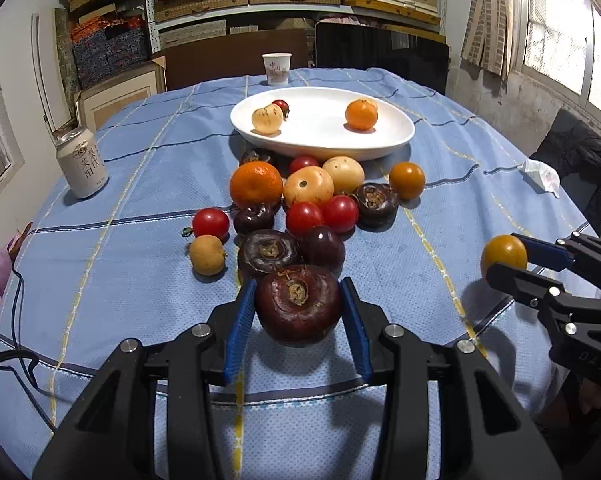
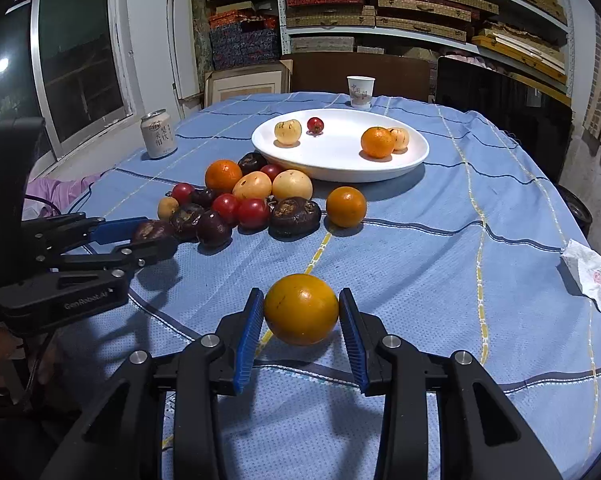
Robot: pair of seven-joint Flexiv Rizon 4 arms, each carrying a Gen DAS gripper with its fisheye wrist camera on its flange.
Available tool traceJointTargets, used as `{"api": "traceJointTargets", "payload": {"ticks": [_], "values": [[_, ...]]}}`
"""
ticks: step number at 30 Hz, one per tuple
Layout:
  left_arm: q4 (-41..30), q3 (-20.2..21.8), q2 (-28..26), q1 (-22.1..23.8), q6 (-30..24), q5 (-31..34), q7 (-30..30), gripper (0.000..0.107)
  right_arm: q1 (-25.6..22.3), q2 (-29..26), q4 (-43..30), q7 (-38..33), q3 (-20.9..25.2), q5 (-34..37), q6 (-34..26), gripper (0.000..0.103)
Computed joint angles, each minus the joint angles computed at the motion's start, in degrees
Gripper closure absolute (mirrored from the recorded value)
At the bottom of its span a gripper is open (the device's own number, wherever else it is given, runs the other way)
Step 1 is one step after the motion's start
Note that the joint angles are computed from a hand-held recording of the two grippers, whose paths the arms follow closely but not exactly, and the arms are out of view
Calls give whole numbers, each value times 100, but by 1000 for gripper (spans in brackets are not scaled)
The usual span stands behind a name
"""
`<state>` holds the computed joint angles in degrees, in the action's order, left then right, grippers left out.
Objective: Organize fruits
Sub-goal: 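Carry both fruits over the white plate and open both grippers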
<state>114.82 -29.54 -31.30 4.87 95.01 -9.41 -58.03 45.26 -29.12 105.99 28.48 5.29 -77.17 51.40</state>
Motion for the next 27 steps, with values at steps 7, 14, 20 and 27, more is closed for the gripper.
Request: {"api": "traceJointTargets", "payload": {"ticks": [7,14,20,27], "values": [[192,-421,53,442,215,127,-112,65,17,22,16,80,6,-67,-36,64],[302,-737,99,780,342,363,-288,65,6,87,76,209,25,-169,-98,64],[232,-966,131,986,320,486,-403,65,-89,240,160,254,48,-271,-165,64],[-275,-1034,116,912,81,369,-310,65,-368,543,215,116,64,-431,-306,64]]}}
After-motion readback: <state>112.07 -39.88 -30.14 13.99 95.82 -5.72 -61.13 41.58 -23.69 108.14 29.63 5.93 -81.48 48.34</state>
